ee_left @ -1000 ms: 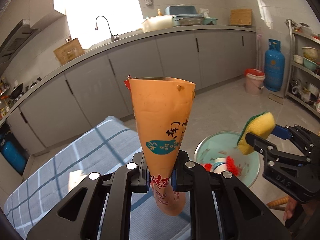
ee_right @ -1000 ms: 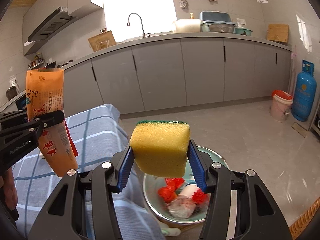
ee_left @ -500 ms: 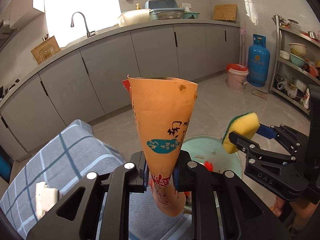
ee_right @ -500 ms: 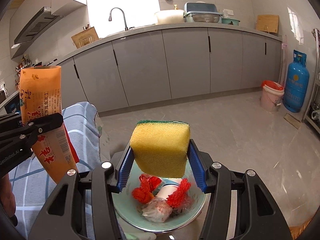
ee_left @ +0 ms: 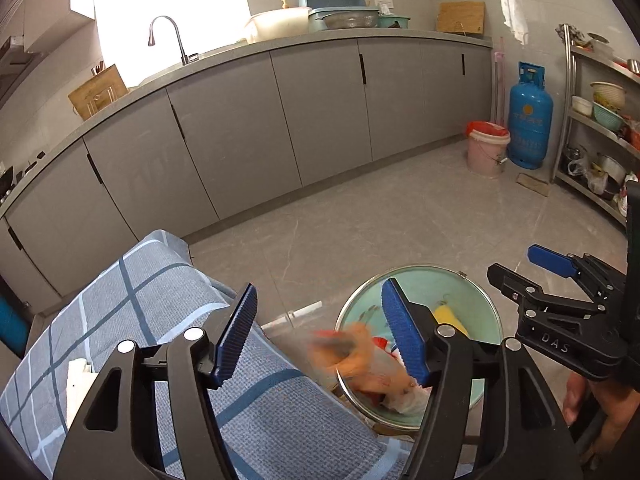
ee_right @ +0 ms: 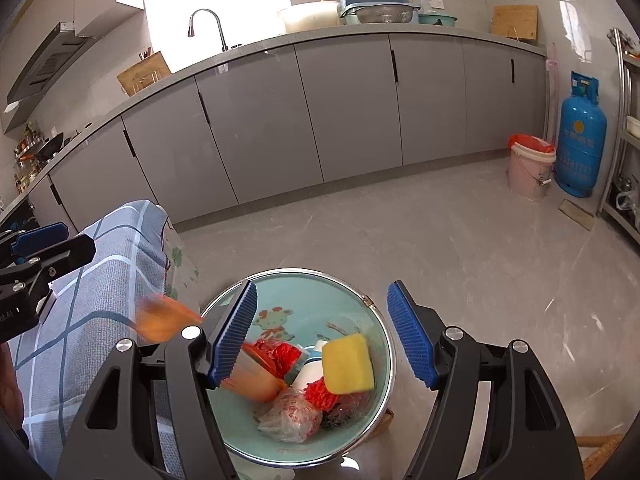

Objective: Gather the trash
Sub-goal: 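Open both tools to drop the package and sponge into the basin, then move both open tools back over the table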

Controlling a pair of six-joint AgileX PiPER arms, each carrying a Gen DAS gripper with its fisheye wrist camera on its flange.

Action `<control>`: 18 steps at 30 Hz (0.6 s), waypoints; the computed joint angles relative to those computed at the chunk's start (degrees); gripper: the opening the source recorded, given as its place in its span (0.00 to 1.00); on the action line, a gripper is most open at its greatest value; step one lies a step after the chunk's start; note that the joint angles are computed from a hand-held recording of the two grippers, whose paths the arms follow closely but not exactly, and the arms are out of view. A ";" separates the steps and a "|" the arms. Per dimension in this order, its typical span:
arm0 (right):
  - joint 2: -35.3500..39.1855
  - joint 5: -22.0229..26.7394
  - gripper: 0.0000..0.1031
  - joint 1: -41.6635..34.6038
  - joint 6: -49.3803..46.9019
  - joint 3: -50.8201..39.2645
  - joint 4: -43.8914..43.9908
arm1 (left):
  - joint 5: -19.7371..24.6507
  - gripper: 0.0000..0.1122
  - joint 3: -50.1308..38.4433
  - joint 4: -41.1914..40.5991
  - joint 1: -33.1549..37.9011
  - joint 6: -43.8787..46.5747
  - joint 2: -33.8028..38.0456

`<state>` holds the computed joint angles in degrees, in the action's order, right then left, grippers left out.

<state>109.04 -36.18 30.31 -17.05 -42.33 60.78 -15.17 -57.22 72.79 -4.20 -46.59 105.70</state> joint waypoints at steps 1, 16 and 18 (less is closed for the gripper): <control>-0.08 -0.14 0.68 0.29 -0.38 -0.05 0.58 | -0.02 0.64 0.12 -0.11 0.05 0.20 -0.12; -1.04 -0.96 0.74 4.82 -6.73 -2.93 7.93 | -2.59 0.73 3.75 -5.22 5.27 6.88 -3.44; -0.74 -0.66 0.74 5.67 -8.67 -4.34 9.40 | -3.14 0.73 4.23 -5.62 6.91 7.85 -3.76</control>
